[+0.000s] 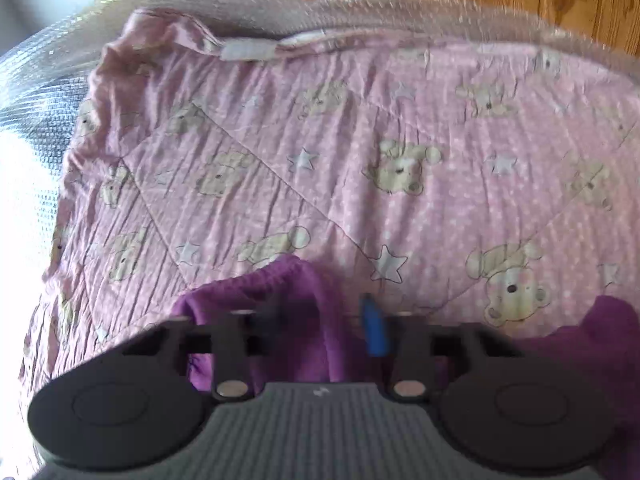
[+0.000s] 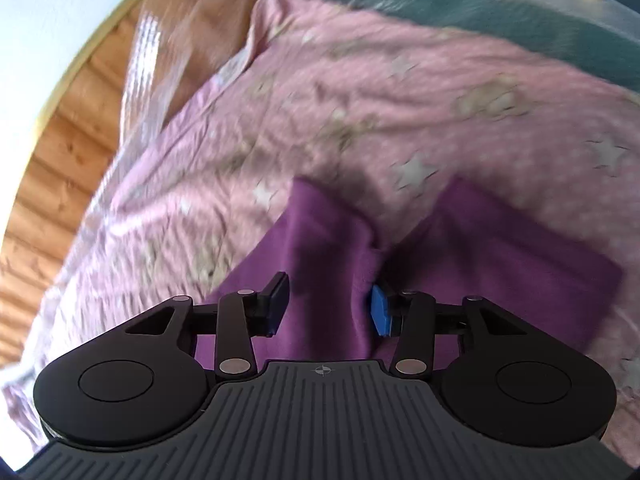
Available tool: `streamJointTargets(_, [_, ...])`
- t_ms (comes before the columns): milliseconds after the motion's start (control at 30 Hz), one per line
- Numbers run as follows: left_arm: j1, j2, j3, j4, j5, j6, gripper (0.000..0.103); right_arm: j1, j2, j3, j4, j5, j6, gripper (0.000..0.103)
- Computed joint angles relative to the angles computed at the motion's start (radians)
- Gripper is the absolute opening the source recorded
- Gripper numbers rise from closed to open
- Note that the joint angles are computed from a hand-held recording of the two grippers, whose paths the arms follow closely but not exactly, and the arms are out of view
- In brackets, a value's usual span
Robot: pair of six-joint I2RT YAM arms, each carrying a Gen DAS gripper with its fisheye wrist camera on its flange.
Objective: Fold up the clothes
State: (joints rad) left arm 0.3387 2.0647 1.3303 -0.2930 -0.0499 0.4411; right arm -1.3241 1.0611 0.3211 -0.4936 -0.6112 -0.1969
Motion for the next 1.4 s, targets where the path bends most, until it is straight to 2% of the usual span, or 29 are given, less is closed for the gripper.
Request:
streamJointTargets(33, [0.05, -0.038, -0.009, 0.016, 0.08, -0.043, 0.002, 0.029, -0.004, 0.005, 0.003, 0.015, 0.005, 0.003])
streamJointTargets(133, [0.274, -0.179, 0.003, 0.044, 0.386, -0.289, 0.002, -0.019, -0.089, 0.063, -0.079, -0.035, 0.002, 0.002])
streamJointTargets(167, [0.367, -0.191, 0.047, -0.006, 0.452, -0.361, 0.002, -0.07, -0.104, 0.091, -0.117, -0.07, -0.018, 0.002])
streamJointTargets(233, [0.518, -0.116, 0.162, -0.193, 0.568, -0.376, 0.002, -0.154, -0.08, 0.134, -0.175, -0.108, -0.086, 0.002])
streamJointTargets(300, [0.573, -0.047, 0.202, -0.335, 0.548, -0.259, 0.004, -0.197, -0.045, 0.144, -0.196, -0.093, -0.143, 0.002])
streamJointTargets(333, [0.587, -0.022, 0.197, -0.37, 0.53, -0.218, 0.01, -0.214, -0.022, 0.14, -0.199, -0.084, -0.161, 0.002])
streamJointTargets(367, [0.611, 0.015, 0.202, -0.406, 0.553, -0.193, 0.014, -0.233, -0.004, 0.135, -0.206, -0.081, -0.171, 0.002])
streamJointTargets(467, [0.645, 0.052, 0.151, -0.343, 0.619, -0.249, 0.037, -0.263, -0.005, 0.126, -0.245, -0.084, -0.181, 0.002])
streamJointTargets(500, [0.642, 0.056, 0.138, -0.318, 0.622, -0.275, 0.051, -0.264, -0.018, 0.124, -0.263, -0.085, -0.18, 0.002])
streamJointTargets(533, [0.63, 0.059, 0.131, -0.299, 0.613, -0.285, 0.059, -0.259, -0.033, 0.124, -0.277, -0.083, -0.177, 0.002])
streamJointTargets(567, [0.614, 0.063, 0.128, -0.285, 0.599, -0.287, 0.063, -0.24, -0.052, 0.124, -0.284, -0.076, -0.168, 0.002])
streamJointTargets(600, [0.599, 0.067, 0.125, -0.271, 0.586, -0.289, 0.061, -0.214, -0.068, 0.123, -0.283, -0.063, -0.156, 0.002])
streamJointTargets(633, [0.582, 0.071, 0.129, -0.264, 0.575, -0.278, 0.047, -0.178, -0.076, 0.122, -0.273, -0.045, -0.133, 0.002])
streamJointTargets(667, [0.566, 0.075, 0.137, -0.262, 0.564, -0.261, 0.002, -0.131, -0.077, 0.121, -0.255, -0.022, -0.1, 0.002])
streamJointTargets(700, [0.544, 0.068, 0.143, -0.26, 0.542, -0.252, 0.005, -0.079, -0.073, 0.124, -0.229, 0.001, -0.06, 0.002])
streamJointTargets(733, [0.524, 0.046, 0.144, -0.249, 0.538, -0.258, 0.004, -0.022, -0.071, 0.132, -0.2, 0.026, -0.009, 0.002])
streamJointTargets(800, [0.52, 0.011, 0.188, -0.275, 0.635, -0.279, 0.004, 0.011, -0.084, 0.178, -0.183, 0.009, 0.072, 0.001])
streamJointTargets(867, [0.537, -0.012, 0.261, -0.344, 0.747, -0.276, 0.004, -0.053, -0.113, 0.266, -0.239, -0.088, 0.099, 0.001])
streamJointTargets(967, [0.584, 0.014, 0.397, -0.534, 0.858, -0.16, 0.004, -0.28, -0.114, 0.412, -0.468, -0.261, -0.093, 0.001])
streamJointTargets(1033, [0.62, 0.078, 0.473, -0.721, 0.861, 0.034, 0.004, -0.439, -0.061, 0.414, -0.559, -0.246, -0.301, 0.001])
streamJointTargets(1100, [0.634, 0.117, 0.458, -0.806, 0.786, 0.184, 0.004, -0.589, 0.0, 0.416, -0.609, -0.215, -0.483, 0.001])
streamJointTargets(1133, [0.632, 0.113, 0.403, -0.778, 0.728, 0.228, 0.004, -0.634, 0.033, 0.398, -0.591, -0.183, -0.531, 0.001])
streamJointTargets(1167, [0.626, 0.102, 0.335, -0.724, 0.665, 0.261, 0.004, -0.637, 0.072, 0.352, -0.521, -0.131, -0.525, 0.001])
streamJointTargets(1267, [0.621, 0.081, 0.287, -0.66, 0.657, 0.251, 0.004, -0.63, 0.207, 0.247, -0.308, 0.007, -0.492, 0.001])
streamJointTargets(1333, [0.62, 0.068, 0.267, -0.625, 0.665, 0.235, 0.004, -0.601, 0.188, 0.229, -0.288, 0.012, -0.482, 0.001])
streamJointTargets(1400, [0.627, 0.058, 0.274, -0.62, 0.691, 0.225, 0.004, -0.598, 0.167, 0.257, -0.329, -0.031, -0.485, 0.001])
